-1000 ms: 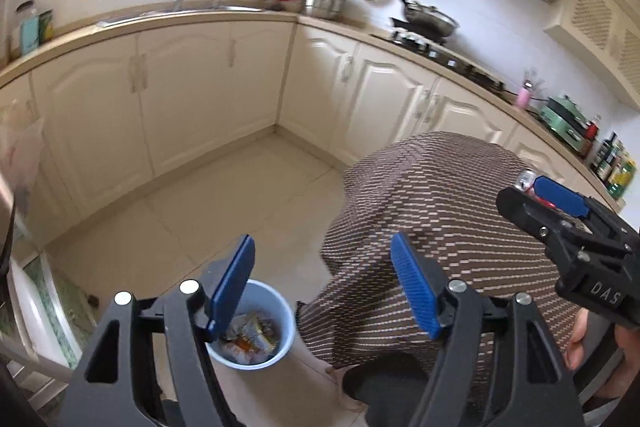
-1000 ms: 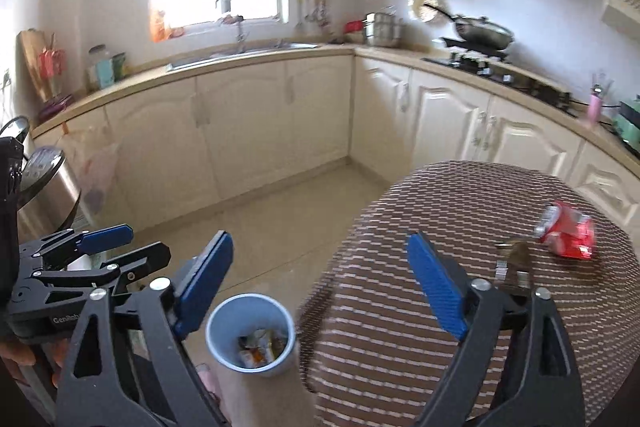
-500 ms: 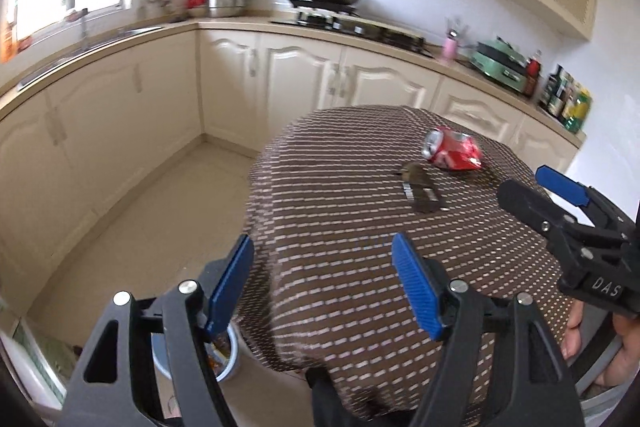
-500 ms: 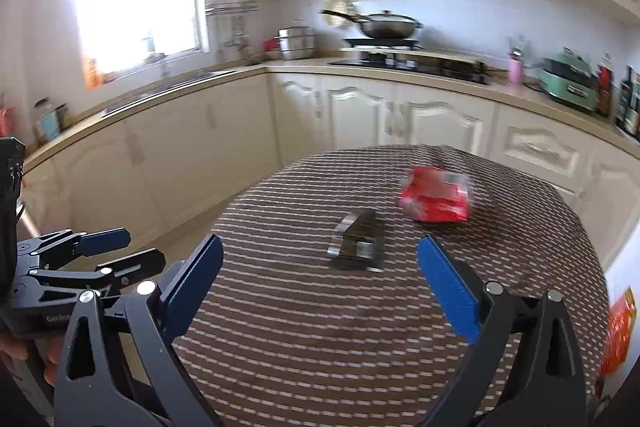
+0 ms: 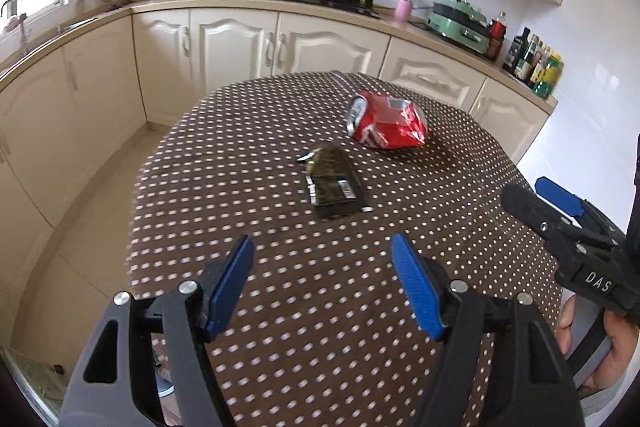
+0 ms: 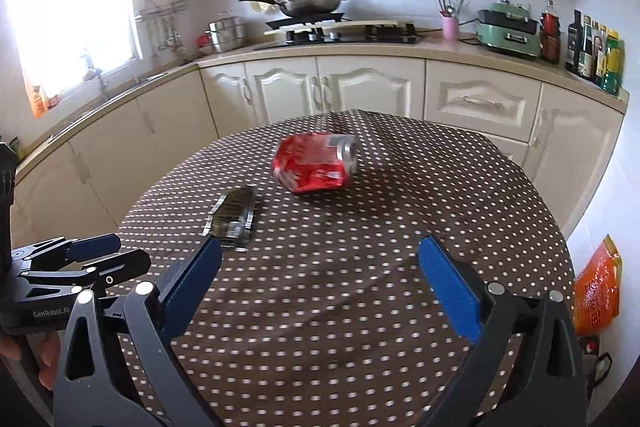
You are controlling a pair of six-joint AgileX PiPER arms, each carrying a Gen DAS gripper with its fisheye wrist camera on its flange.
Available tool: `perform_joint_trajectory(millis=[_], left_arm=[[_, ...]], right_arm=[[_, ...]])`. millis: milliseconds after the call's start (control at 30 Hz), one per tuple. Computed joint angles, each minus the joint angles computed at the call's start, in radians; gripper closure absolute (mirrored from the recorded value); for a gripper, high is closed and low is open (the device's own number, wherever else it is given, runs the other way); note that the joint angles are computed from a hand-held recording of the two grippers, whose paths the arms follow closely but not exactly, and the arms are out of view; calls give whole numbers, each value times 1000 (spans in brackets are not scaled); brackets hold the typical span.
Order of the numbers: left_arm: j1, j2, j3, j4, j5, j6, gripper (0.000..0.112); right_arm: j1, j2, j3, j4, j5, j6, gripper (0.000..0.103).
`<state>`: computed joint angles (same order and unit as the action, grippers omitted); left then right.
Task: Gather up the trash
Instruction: 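Move both tools back over the table toward the red can and dark wrapper, then grasp the dark wrapper with the left tool while the right tool grasps the red can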
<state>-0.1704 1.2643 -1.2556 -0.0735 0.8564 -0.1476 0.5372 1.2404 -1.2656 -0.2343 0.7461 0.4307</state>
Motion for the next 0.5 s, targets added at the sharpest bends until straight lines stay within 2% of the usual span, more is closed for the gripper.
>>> perform_joint_trajectory(millis=[300, 333, 433, 500], left_arm=[[-56, 175, -85, -25, -61, 22, 42], [-59, 210, -112, -1, -60, 4, 42], [-25, 290, -185, -71, -48, 37, 42], [-19, 345, -240, -62, -38, 14, 42]], right_arm=[[-141, 57, -3, 116, -13, -123, 8], [-148, 70, -12, 115, -12, -128, 8], [-164, 110, -47, 119, -10, -145, 8], [-173, 144, -82, 126, -1, -161, 8]])
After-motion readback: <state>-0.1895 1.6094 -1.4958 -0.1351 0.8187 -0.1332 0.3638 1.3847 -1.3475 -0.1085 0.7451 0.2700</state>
